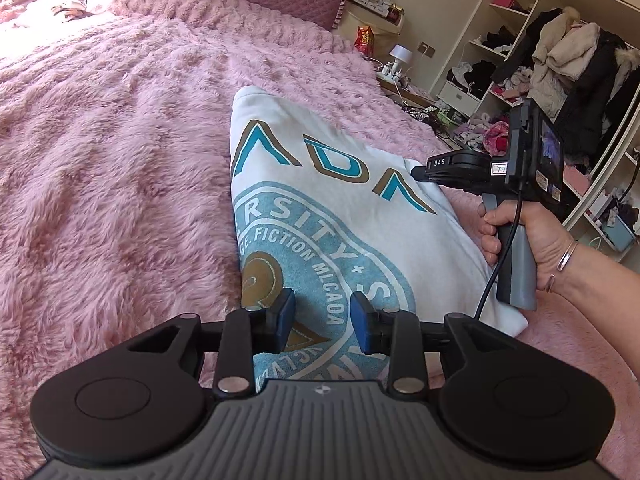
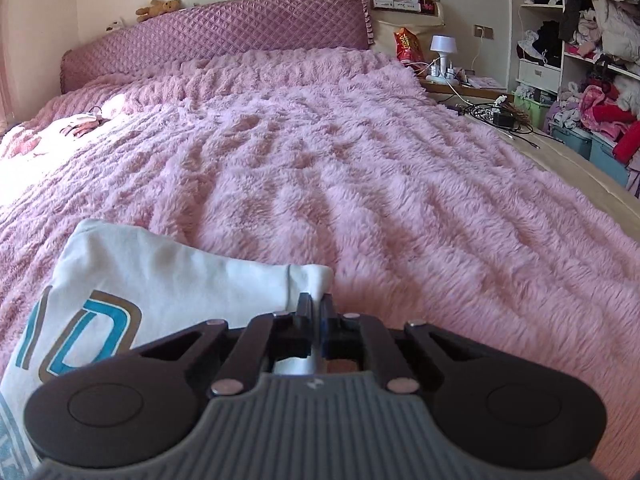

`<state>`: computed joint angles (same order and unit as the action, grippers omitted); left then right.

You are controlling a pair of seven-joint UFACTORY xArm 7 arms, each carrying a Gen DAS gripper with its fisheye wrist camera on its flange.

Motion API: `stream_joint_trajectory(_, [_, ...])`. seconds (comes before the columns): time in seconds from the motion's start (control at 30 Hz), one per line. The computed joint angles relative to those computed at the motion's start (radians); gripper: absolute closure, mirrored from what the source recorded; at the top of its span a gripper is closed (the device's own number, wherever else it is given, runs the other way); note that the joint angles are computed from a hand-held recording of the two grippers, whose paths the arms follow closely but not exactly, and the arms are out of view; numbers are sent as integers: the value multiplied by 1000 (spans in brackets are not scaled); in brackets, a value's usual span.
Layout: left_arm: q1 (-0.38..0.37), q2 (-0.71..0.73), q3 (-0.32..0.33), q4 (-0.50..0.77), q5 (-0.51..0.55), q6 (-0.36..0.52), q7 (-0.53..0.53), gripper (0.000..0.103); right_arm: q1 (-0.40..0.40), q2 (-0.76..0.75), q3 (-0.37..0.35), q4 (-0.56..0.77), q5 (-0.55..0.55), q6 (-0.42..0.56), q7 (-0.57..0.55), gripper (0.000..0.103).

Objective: Fold small clothes
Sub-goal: 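Move both grippers to the side edges of the folded white sweatshirt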

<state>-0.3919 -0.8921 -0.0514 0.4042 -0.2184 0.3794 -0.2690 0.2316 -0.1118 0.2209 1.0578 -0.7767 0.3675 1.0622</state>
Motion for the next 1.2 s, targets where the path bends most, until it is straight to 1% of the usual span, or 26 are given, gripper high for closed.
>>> stream_joint_trajectory(0.07, [4, 2, -5, 1, 8, -2, 4, 64, -11, 3, 2, -20, -43, -21, 58, 103])
stream_joint_trajectory(0.13, [5, 1, -9, 0, 14, 1, 6, 63, -15, -7, -4, -44, -45, -50, 83, 103])
stream_joint_trajectory(0.2, [3, 1, -4, 0, 13, 4, 8, 61, -27, -36, 3, -60, -73, -56, 119, 93])
stream_joint_trajectory(0.23, [-1, 5, 0, 4, 11, 8, 11, 59, -40, -66, 12, -79, -107, -71, 153, 81])
stream_joint_trajectory(0.27, [-1, 8, 2, 7, 11, 10, 12, 59, -55, -109, 22, -105, -134, -93, 182, 73])
stream_joint_trajectory(0.3, [0, 10, 1, 9, 10, 11, 13, 58, -64, -148, 26, -133, -129, -127, 183, 73])
stream_joint_trajectory(0.33, [1, 11, -4, 11, 11, 12, 11, 57, -54, -197, 11, -176, -92, -174, 149, 73])
stream_joint_trajectory(0.37, [3, 11, -7, 10, 12, 11, 10, 56, -20, -248, -17, -222, -35, -206, 92, 73])
stream_joint_trajectory(0.43, [7, 10, -16, 8, 17, 8, 8, 56, 96, -354, -85, -306, 80, -223, -40, 73])
stream_joint_trajectory(0.47, [9, 9, -21, 7, 21, 9, 6, 56, 162, -411, -114, -349, 127, -207, -99, 73])
stream_joint_trajectory(0.53, [12, 9, -25, 10, 24, 15, 1, 56, 291, -504, -160, -417, 214, -146, -201, 73])
stream_joint_trajectory(0.6, [13, 12, -24, 16, 29, 22, 2, 56, 364, -572, -171, -470, 269, -101, -268, 72])
stream_joint_trajectory(0.63, [13, 16, -23, 19, 29, 25, 2, 56, 402, -599, -179, -493, 300, -67, -302, 70])
stream_joint_trajectory(0.67, [12, 18, -21, 22, 30, 27, 4, 56, 442, -619, -185, -509, 334, -21, -337, 70])
stream_joint_trajectory(0.7, [14, 20, -22, 25, 32, 33, 5, 56, 446, -636, -169, -526, 353, 12, -344, 70])
stream_joint_trajectory(0.77, [18, 24, -28, 33, 39, 44, 7, 56, 438, -662, -148, -555, 393, 47, -346, 70])
stream_joint_trajectory(0.8, [22, 27, -33, 37, 44, 49, 8, 56, 430, -680, -141, -579, 414, 51, -342, 70])
stream_joint_trajectory(0.9, [34, 28, -51, 38, 58, 53, 1, 56, 402, -727, -133, -639, 474, 19, -325, 71])
stream_joint_trajectory(1.0, [38, 33, -57, 45, 67, 63, -5, 55, 381, -743, -101, -649, 501, 28, -353, 71])
stream_joint_trajectory(1.13, [42, 26, -53, 54, 64, 76, -15, 55, 357, -745, -65, -619, 546, 75, -395, 70])
stream_joint_trajectory(1.2, [43, 0, -49, 55, 57, 89, -27, 55, 339, -777, -40, -620, 577, 69, -386, 65])
